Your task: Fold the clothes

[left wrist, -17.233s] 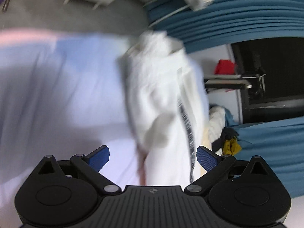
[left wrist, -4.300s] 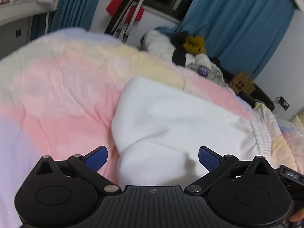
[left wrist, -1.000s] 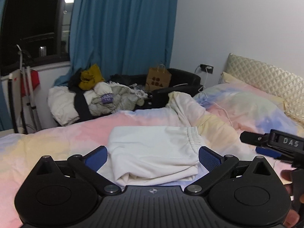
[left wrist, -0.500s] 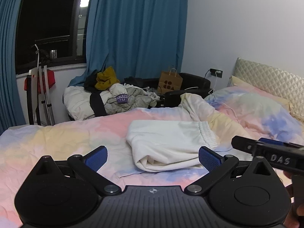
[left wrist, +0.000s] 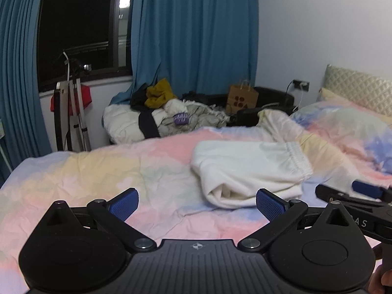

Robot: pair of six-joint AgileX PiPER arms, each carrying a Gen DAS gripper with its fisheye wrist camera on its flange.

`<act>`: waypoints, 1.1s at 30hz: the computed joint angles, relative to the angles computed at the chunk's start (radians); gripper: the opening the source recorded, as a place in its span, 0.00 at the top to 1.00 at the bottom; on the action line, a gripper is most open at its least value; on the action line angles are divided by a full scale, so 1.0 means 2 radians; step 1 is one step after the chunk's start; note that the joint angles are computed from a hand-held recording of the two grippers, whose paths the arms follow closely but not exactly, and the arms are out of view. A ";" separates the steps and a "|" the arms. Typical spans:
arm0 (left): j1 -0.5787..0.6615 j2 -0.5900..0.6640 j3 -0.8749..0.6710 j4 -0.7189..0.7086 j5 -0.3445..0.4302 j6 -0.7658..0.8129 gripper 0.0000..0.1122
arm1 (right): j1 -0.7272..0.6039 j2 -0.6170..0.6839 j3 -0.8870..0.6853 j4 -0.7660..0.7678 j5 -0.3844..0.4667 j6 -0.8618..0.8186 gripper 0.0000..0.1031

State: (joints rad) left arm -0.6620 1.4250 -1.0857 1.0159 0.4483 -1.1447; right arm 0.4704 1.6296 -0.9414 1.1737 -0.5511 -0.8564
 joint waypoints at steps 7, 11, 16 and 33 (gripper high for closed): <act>0.004 0.026 0.005 0.010 0.005 -0.011 0.08 | -0.020 0.027 -0.023 0.005 0.036 -0.003 0.21; 0.003 0.030 0.009 0.017 0.005 -0.019 0.08 | -0.026 0.027 -0.023 0.006 0.044 0.010 0.22; -0.003 0.028 0.013 0.032 0.012 -0.033 0.08 | -0.022 0.028 -0.022 0.013 0.036 0.007 0.21; -0.012 0.009 0.031 0.057 0.020 -0.063 0.08 | -0.004 0.031 -0.025 0.039 0.009 -0.019 0.21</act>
State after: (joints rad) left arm -0.6863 1.4428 -1.0246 1.1298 0.4877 -1.2704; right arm 0.4625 1.6909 -0.9908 1.2512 -0.5341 -0.8935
